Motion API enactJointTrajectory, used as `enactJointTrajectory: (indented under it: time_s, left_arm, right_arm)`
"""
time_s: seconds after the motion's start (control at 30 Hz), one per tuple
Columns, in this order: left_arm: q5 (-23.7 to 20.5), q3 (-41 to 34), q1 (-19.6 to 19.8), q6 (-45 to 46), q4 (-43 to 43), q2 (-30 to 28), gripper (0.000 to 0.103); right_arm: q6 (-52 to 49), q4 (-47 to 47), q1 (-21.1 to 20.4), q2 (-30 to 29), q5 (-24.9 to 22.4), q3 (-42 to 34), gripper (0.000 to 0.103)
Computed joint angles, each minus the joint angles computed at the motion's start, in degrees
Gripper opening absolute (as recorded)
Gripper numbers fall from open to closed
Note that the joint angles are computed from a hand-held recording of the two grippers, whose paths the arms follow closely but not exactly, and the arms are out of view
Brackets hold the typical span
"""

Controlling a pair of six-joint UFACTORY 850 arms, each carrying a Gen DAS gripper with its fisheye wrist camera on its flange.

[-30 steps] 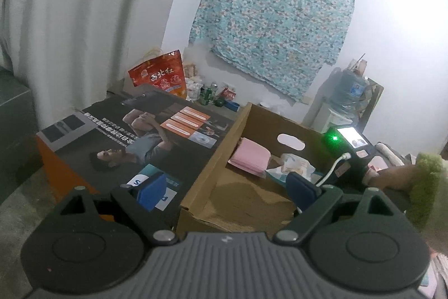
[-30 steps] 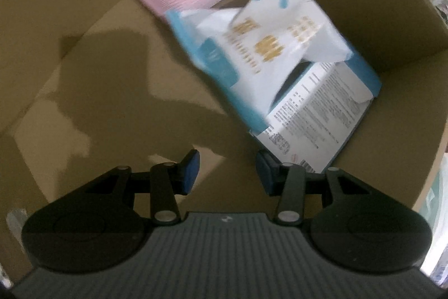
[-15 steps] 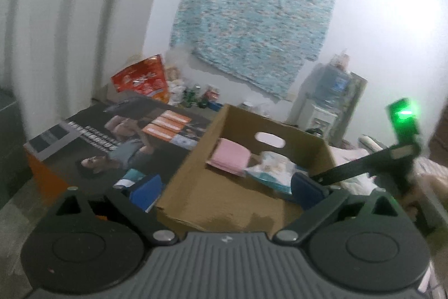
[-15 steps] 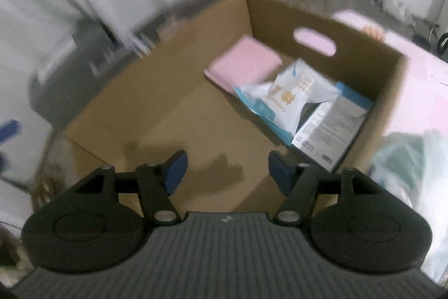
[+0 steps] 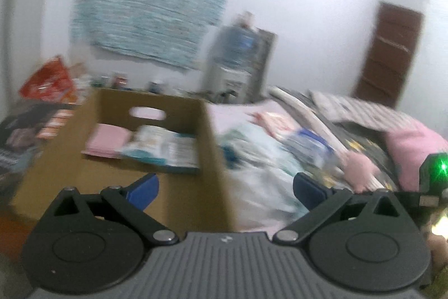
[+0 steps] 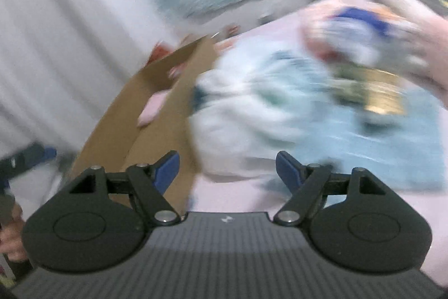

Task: Organize soft objects
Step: 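Reach the right tool to the pink plush bunny on the bed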

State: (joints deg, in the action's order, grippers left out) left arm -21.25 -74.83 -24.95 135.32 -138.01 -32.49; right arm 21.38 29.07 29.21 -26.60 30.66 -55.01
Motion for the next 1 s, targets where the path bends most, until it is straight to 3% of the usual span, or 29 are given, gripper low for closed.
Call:
enactJointTrajectory:
  time_s: [0.17, 0.3, 0.4, 0.53, 0.83, 0.97, 1.0]
  left_arm:
    - [2.23, -4.84, -4.67, -6.79, 10.84, -3.98, 0.102]
    - [4.25, -8.42, -7.38, -12.08, 16.93, -7.29, 0.102]
    - [5.76, -9.95, -8.76, -12.18, 17.72, -8.87, 0.102]
    - [10.23, -11.33, -10.47, -5.73, 11.96, -10.03, 0.097]
    - [13.71, -13.29, -11.11, 1.42, 3.1, -11.14, 0.095]
    - [14.38, -13.94, -11.24, 1.38, 2.96, -11.74, 0.092]
    - [14.28, -13.93, -11.18, 0.83, 3.45, -11.78, 0.091]
  right_arm:
    - [-0.97, 11.86, -1.02, 5.78, 9.67, 11.08, 0.085]
    - [1.24, 15.87, -4.63, 7.95, 15.18, 16.13, 0.088]
    - [0.89, 16.79, -8.97, 6.85, 15.35, 15.85, 0.088]
    - [-0.45, 16.2, -14.33, 2.13, 13.96, 12.17, 0.088]
    - [0.83, 10.34, -20.35, -6.35, 12.87, 4.02, 0.091]
    - [2.84, 6.62, -20.6, -6.05, 13.73, 4.1, 0.068]
    - [2.52, 6.82, -20.45, -5.99, 13.67, 4.02, 0.066]
